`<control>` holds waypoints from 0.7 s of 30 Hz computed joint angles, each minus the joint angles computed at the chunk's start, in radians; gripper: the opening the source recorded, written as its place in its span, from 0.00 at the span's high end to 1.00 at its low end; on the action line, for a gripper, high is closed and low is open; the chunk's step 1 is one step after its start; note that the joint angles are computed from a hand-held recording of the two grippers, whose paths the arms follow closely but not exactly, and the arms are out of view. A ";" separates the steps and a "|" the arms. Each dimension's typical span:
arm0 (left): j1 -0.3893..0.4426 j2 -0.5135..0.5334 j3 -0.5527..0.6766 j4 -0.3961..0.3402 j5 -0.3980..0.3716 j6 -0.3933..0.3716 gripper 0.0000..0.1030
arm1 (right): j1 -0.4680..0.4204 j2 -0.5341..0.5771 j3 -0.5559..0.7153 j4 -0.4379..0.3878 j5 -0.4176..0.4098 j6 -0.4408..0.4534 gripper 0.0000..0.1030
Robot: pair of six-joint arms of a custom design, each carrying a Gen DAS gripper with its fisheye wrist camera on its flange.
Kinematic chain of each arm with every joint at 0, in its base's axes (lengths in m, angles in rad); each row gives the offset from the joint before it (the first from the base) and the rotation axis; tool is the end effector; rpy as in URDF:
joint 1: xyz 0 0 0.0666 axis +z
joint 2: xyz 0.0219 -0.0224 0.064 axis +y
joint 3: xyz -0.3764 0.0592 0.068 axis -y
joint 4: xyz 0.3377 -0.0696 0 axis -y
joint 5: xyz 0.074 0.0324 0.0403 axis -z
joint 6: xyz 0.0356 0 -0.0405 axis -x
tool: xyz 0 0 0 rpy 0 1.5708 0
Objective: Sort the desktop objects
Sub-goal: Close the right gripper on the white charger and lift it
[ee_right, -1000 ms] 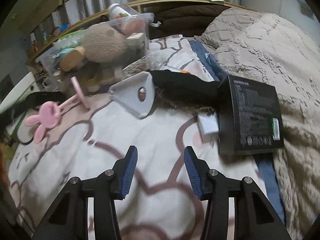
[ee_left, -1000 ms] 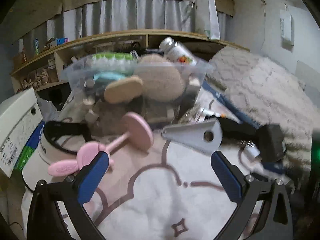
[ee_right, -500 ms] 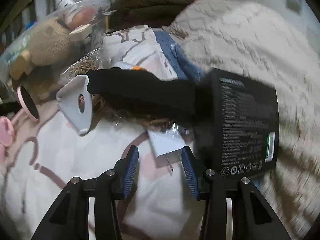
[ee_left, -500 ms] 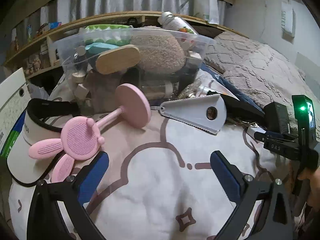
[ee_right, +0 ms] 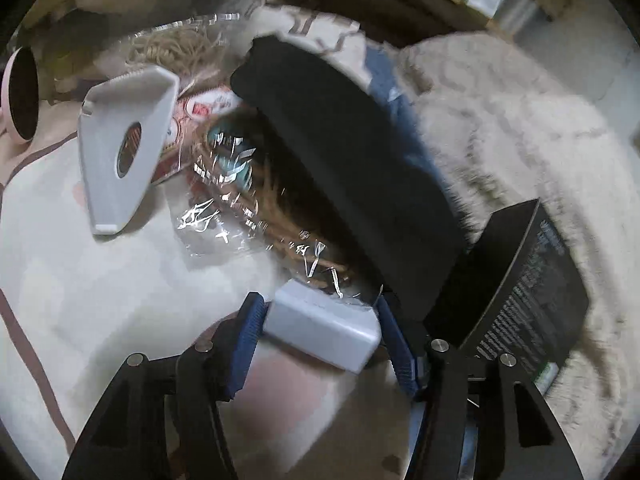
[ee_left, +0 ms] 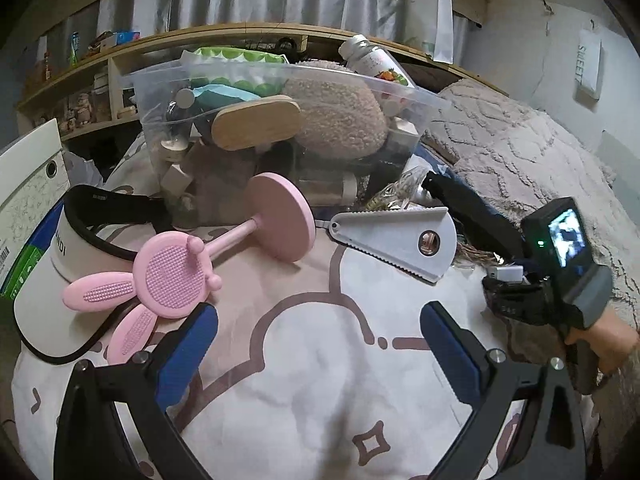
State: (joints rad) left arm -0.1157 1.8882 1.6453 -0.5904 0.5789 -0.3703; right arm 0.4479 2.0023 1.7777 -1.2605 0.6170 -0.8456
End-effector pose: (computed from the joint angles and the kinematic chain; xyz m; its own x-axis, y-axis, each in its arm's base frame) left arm 0.5951 -0.0892 0.3088 -0.5182 0.3652 -0.7734 0.6968 0.7046 -0.1341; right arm 0.5309 0.2318 0.2662 -0.8266 0.2800 -0.4882 0.4674 0.8248 -0.3183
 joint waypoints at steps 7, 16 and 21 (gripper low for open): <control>0.002 0.004 0.014 -0.008 0.019 0.014 0.02 | -0.027 -0.181 -0.258 0.358 -0.229 -0.107 0.43; 0.006 0.014 0.034 -0.035 0.017 0.029 0.02 | 0.096 -0.161 -0.216 0.409 -0.227 -0.003 0.43; 0.008 0.025 0.049 -0.061 0.001 0.031 0.02 | 0.128 -0.100 -0.118 0.394 -0.237 0.077 0.43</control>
